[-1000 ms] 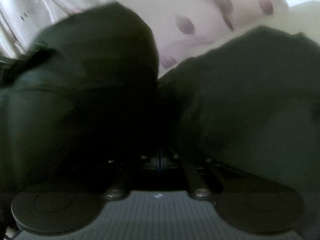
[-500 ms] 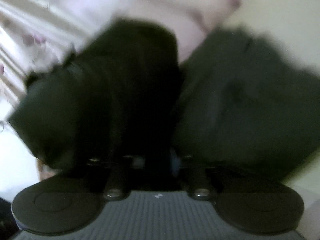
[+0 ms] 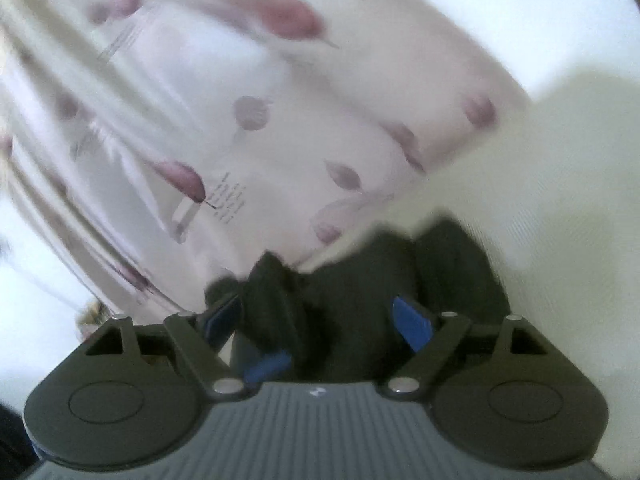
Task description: Fold large clothes
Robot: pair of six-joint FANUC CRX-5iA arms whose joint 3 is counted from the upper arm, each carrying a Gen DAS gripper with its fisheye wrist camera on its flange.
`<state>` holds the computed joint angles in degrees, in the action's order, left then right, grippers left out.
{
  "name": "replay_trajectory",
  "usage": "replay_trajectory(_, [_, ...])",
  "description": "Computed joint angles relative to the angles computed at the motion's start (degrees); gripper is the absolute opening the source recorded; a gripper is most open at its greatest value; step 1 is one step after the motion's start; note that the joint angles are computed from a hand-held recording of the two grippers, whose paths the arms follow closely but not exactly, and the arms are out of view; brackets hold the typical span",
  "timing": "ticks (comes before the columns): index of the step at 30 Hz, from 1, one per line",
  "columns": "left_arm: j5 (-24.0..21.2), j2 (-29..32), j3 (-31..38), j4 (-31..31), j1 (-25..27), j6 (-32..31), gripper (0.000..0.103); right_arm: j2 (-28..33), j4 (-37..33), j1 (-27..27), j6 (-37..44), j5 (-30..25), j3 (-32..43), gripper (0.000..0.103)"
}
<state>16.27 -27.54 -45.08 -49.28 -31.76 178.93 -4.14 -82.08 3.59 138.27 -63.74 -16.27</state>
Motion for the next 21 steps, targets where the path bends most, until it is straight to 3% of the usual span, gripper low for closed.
replay_trajectory(7, [-1.95,2.38,1.36,1.49,-3.03,-6.89,0.101,5.71,14.28,12.95,0.77,-3.29,15.68,0.084])
replay_trajectory(12, [-4.42,2.2,1.63,0.97,-4.8,-9.08,0.102,6.49,24.36,20.65,0.81,-1.95,17.95,0.084])
replay_trajectory(15, [-4.22,2.48,0.68,5.25,-4.94,-15.02,0.102,6.78,30.78,25.2,-1.78,-0.63,18.77,0.083])
replay_trajectory(16, [-3.91,2.73,0.19,7.56,-4.79,-18.15,0.103,6.31,32.68,26.76,-2.19,1.0,18.1,0.077])
replay_trajectory(17, [-4.43,3.47,1.03,7.8,-4.9,-19.06,0.103,5.5,35.36,28.75,-3.18,3.62,17.0,0.056])
replay_trajectory(19, [-6.0,4.92,2.77,8.38,-5.09,-20.93,0.103,3.97,41.2,33.06,-6.3,9.51,14.15,0.027])
replay_trajectory(21, [-7.41,4.56,2.25,12.11,-5.68,-25.1,0.103,2.47,43.49,34.83,-7.74,13.1,11.85,0.018])
